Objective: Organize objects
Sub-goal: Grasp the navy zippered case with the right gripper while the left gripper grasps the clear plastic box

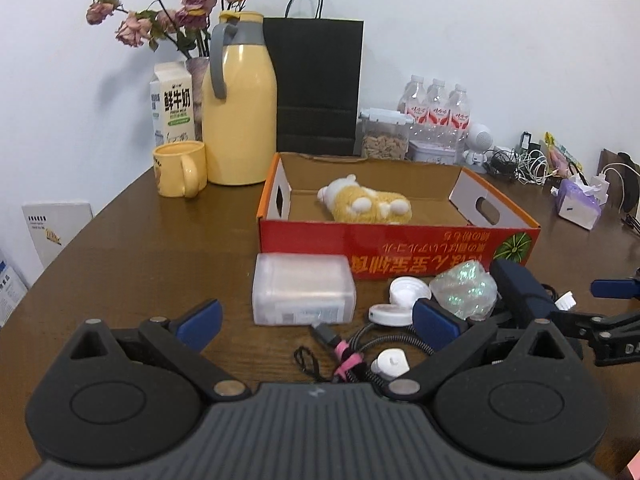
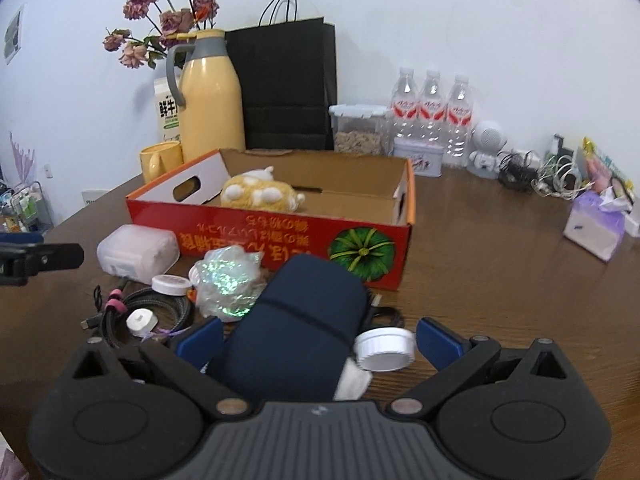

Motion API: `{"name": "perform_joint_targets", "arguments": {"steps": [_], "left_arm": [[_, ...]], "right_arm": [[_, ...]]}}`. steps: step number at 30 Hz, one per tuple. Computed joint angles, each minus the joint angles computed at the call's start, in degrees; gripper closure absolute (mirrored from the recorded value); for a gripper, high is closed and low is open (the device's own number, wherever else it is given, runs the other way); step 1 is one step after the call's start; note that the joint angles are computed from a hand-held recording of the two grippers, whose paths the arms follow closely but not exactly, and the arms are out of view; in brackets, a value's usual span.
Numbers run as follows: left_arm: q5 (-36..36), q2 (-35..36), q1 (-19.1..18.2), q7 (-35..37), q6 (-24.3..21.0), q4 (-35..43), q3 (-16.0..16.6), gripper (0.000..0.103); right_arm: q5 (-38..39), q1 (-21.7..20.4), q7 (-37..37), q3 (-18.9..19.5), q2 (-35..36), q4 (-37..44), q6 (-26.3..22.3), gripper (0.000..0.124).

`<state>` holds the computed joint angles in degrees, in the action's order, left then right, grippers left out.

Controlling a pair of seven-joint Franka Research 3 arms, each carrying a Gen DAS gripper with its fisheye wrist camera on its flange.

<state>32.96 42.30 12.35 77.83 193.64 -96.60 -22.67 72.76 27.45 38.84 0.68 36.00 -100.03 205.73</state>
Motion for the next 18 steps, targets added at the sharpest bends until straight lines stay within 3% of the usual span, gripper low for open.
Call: {"name": "perform_joint_targets", "arguments": {"steps": [3, 5, 12, 18], "left_arm": [[-0.23, -0.18, 0.02, -0.43, 0.18, -0.34, 0.29, 0.000], [-0.12, -0.09, 0.52, -0.74, 0.12, -0.39, -0.11, 0.000], [-0.27, -0.20, 1.07, -1.84, 0.37, -0.81, -0.06, 0.000], [1.17, 0.03, 2.77, -2.44, 0.59, -1.16, -1.71, 0.000]], "right_arm": [[11.47, 1.28, -9.76, -1.78, 2.82, 6.69, -2.75, 0.021], [21.03, -1.89, -20.30, 1.80, 5.38, 13.20, -2.14, 0.021], [19.83, -6.30, -21.73, 7.26, 8.07, 17.65, 0.72, 0.027], [10.69, -8.07, -13.51, 9.74, 5.96, 12.44, 1.08, 0.037]]}}
